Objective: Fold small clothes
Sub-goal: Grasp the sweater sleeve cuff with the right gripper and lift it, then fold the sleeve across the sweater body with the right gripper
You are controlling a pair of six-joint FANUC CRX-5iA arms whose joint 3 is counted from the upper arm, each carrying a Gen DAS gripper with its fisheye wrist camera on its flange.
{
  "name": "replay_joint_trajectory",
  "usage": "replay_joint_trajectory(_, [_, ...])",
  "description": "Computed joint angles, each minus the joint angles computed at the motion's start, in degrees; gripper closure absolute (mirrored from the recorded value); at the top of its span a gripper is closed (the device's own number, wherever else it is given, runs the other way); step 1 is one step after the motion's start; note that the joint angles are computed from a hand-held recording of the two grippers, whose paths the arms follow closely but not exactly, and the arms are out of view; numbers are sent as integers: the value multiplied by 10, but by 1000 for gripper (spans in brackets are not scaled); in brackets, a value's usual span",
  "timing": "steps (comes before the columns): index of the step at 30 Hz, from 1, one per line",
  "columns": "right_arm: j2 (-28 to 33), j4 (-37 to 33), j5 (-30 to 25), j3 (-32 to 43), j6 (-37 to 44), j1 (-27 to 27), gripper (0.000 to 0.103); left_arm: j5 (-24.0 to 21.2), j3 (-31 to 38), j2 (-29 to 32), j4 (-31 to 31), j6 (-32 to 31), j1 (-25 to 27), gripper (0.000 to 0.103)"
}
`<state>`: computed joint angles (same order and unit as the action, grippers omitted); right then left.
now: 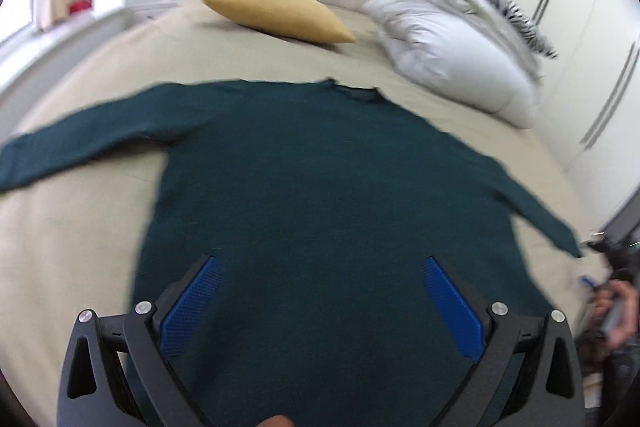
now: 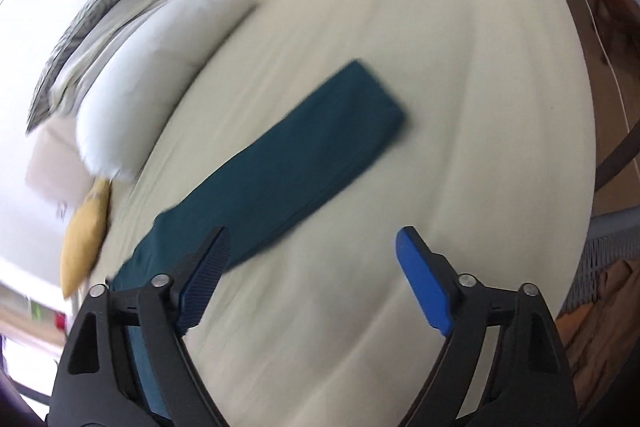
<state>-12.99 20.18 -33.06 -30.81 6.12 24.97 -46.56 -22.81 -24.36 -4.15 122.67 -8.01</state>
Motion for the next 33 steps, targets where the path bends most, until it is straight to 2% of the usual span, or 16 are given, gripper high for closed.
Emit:
replay_joint_trajectory(1, [12,-37,14,9,28,-21,21,22,-16,-2,39,-30,14,0])
replay_joint_trajectory(3, [34,-87,49,20,65,-61,29,18,-5,15,44,-40,9,0])
replay_joint_trajectory(5, [55,-53,78,22,45,-75,30,7,8,36,58,-67,6,0])
replay_joint_trajectory(7, [85,-40,81,47,65,-82,33,-22,29,55,46,-49,1,0])
replay_joint_trajectory(9, [119,-62,80,84,124,-93,46,-31,34,68,44,-39,4,0])
replay_joint_trajectory(10, [139,-81,71,108,159,-99,52,-20,22,67,70,-57,15,0])
replay_joint_trajectory(11, [155,-75,55,125,164,-96,71,-2,1,62,109,-86,31,0])
replay_joint_trajectory(12, [165,-70,37,142,166,-94,85,11,-14,58,137,-107,42,0])
replay_joint_trajectory(14, [176,-48,33,154,165,-88,96,29,-34,53,171,-132,56,2])
replay_joint_trajectory(16, [176,5,31,154,143,-72,96,47,-52,52,213,-170,70,5])
replay_joint_trajectory(19, [183,25,36,184,159,-39,96,65,-72,53,270,-215,88,12])
replay_joint_trajectory(24, [246,-46,24,317,288,43,96,96,-96,52,355,-288,115,17])
replay_joint_trajectory(27, [323,-126,-12,439,398,99,96,103,-104,52,394,-325,133,17])
replay_joint_trajectory(31, [395,-168,-49,521,455,161,96,99,-114,61,445,-374,159,18])
replay_joint_trajectory(33, [437,-209,-92,573,490,174,91,92,-115,70,463,-388,168,18])
